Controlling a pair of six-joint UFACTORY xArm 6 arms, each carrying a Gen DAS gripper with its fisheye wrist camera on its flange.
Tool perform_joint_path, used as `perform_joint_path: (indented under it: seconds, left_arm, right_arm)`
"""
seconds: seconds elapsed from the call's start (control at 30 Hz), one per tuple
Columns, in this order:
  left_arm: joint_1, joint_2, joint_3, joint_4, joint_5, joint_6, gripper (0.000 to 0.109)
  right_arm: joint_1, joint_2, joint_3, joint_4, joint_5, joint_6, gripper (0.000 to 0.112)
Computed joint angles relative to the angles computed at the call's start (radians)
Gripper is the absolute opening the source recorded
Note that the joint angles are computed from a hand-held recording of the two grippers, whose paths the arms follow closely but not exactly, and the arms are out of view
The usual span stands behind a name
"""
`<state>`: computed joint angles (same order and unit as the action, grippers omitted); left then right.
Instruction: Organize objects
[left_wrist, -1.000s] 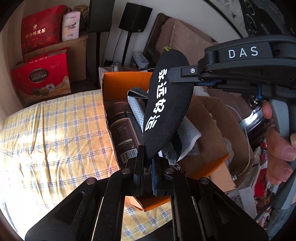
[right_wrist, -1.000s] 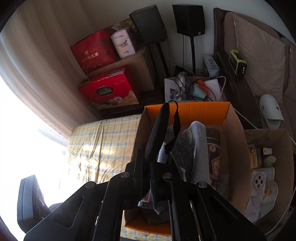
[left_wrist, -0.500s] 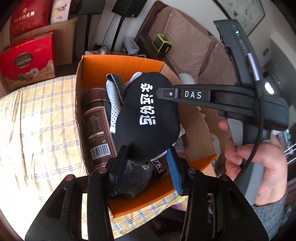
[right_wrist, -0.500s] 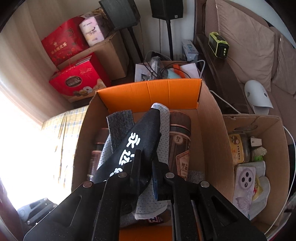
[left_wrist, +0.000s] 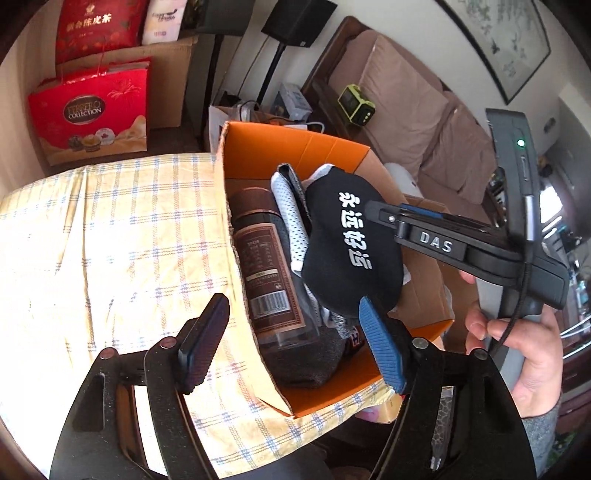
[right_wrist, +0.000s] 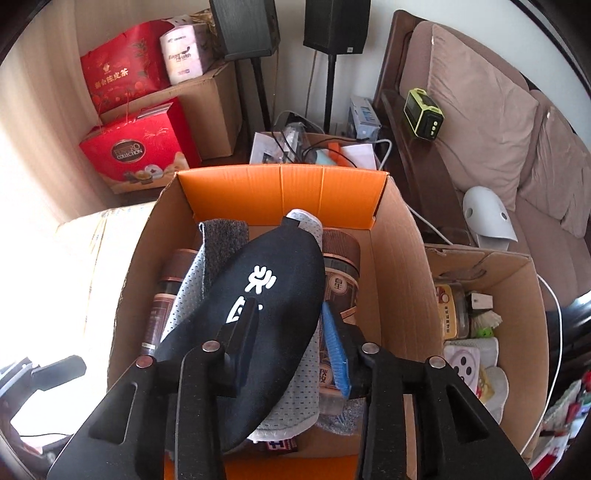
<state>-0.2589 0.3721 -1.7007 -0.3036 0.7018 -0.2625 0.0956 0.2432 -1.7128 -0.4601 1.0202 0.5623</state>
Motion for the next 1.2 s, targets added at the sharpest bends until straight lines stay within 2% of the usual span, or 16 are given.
perform_joint_path:
  seconds: [0.07, 0.27, 0.63, 0.73, 1.2]
  left_arm:
    - [0.006, -0.021, 0.028, 0.052, -0.017, -0.032, 0.081]
    - [0.03, -0.079, 0.106, 0.132, -0.038, -0.082, 0.083]
    - [0.078, -0.228, 0.299, 0.188, -0.091, -0.124, 0.084]
    - [0.091, -0.274, 0.356, 0.215, -0.108, -0.137, 0.092]
    - [0.113, -0.495, 0.626, 0.537, -0.159, -0.364, 0.097]
  right_arm:
    - [0.012, -0.021, 0.02, -0.031, -0.012, 0.025, 0.062]
    - [0.061, -0.067, 0.053, -0.122, -0.018, 0.079, 0.079]
    - [0.157, -0.122, 0.129, -0.139, -0.076, 0.122, 0.082]
    - [0.183, -0.119, 0.138, -0.136, -0.084, 0.128, 0.082]
    - [0.313, -0.146, 0.259, -0.34, -0.115, 0.335, 0.089]
